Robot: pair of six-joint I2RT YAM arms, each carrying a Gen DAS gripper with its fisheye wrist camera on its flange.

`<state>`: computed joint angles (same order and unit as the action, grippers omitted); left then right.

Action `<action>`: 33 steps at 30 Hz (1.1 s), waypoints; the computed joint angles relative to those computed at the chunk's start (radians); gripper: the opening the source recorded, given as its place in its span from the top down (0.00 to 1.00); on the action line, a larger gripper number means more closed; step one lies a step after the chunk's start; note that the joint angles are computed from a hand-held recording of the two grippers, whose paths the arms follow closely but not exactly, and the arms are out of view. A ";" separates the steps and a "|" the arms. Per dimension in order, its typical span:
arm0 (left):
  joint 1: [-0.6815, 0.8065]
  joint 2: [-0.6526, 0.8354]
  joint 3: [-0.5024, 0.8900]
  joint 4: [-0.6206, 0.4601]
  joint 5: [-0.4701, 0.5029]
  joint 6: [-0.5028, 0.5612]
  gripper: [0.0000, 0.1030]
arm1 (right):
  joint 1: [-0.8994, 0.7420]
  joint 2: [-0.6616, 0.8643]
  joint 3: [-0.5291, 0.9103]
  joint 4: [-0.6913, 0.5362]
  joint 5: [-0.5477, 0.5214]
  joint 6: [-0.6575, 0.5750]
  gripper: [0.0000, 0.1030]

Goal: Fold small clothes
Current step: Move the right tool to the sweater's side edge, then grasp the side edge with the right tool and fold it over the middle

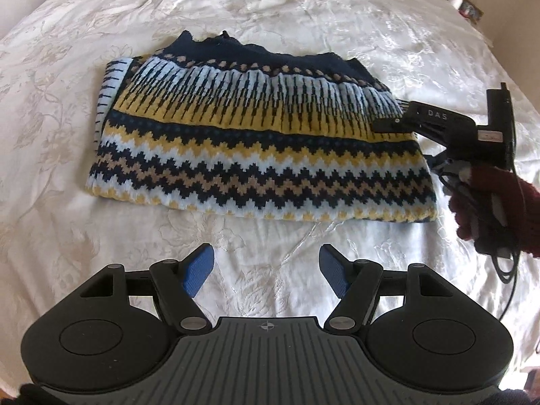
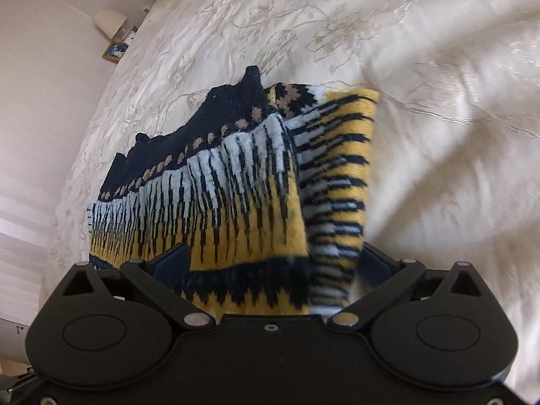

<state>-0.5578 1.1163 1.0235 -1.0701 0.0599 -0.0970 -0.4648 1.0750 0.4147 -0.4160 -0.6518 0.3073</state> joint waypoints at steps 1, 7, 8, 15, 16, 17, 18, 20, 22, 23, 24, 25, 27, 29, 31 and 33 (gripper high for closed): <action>-0.006 0.005 0.001 -0.001 -0.006 -0.009 0.35 | -0.001 0.017 0.001 0.017 -0.006 0.003 0.00; -0.027 0.036 0.008 -0.007 -0.026 -0.037 0.35 | -0.002 0.058 -0.006 0.092 -0.017 0.049 0.00; -0.028 0.041 0.010 -0.007 -0.027 -0.038 0.35 | 0.001 0.053 -0.010 0.094 -0.014 0.050 0.00; 0.001 0.118 0.061 0.014 -0.016 0.008 0.35 | -0.054 0.068 -0.016 0.087 -0.087 -0.039 0.05; 0.008 0.132 0.072 0.024 -0.017 0.018 0.35 | -0.060 0.067 -0.013 0.077 -0.088 -0.047 0.09; 0.016 0.149 0.085 0.035 -0.019 0.031 0.35 | -0.067 0.061 -0.011 0.064 -0.082 -0.061 0.25; 0.025 0.171 0.102 0.048 -0.020 0.048 0.35 | -0.077 0.059 -0.009 0.053 -0.086 -0.073 0.46; 0.041 0.217 0.134 0.078 -0.020 0.080 0.35 | -0.116 0.092 -0.004 0.035 -0.136 -0.081 0.53; 0.055 0.277 0.178 0.108 -0.015 0.114 0.35 | -0.141 0.089 -0.014 0.042 -0.177 -0.069 0.65; 0.064 0.313 0.207 0.121 -0.009 0.129 0.35 | -0.148 0.081 -0.015 0.036 -0.193 -0.071 0.67; 0.072 0.347 0.233 0.133 0.000 0.142 0.35 | -0.141 0.056 -0.013 0.023 -0.182 -0.064 0.67; 0.079 0.382 0.261 0.146 0.007 0.155 0.35 | -0.129 0.035 -0.011 0.014 -0.165 -0.055 0.68; 0.088 0.457 0.320 0.175 0.013 0.182 0.35 | -0.098 -0.014 0.002 -0.014 -0.128 -0.025 0.68; 0.094 0.525 0.375 0.203 0.013 0.203 0.35 | -0.073 -0.053 0.021 -0.045 -0.096 0.011 0.68; 0.098 0.600 0.443 0.225 0.015 0.221 0.35 | -0.046 -0.089 0.042 -0.078 -0.061 0.041 0.68; 0.096 0.669 0.501 0.238 0.022 0.232 0.35 | -0.018 -0.124 0.071 -0.119 -0.028 0.070 0.68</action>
<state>-0.4619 1.7851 1.5246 -0.8318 0.0817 0.1348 -0.4824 0.9513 0.4858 -0.5345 -0.6795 0.3773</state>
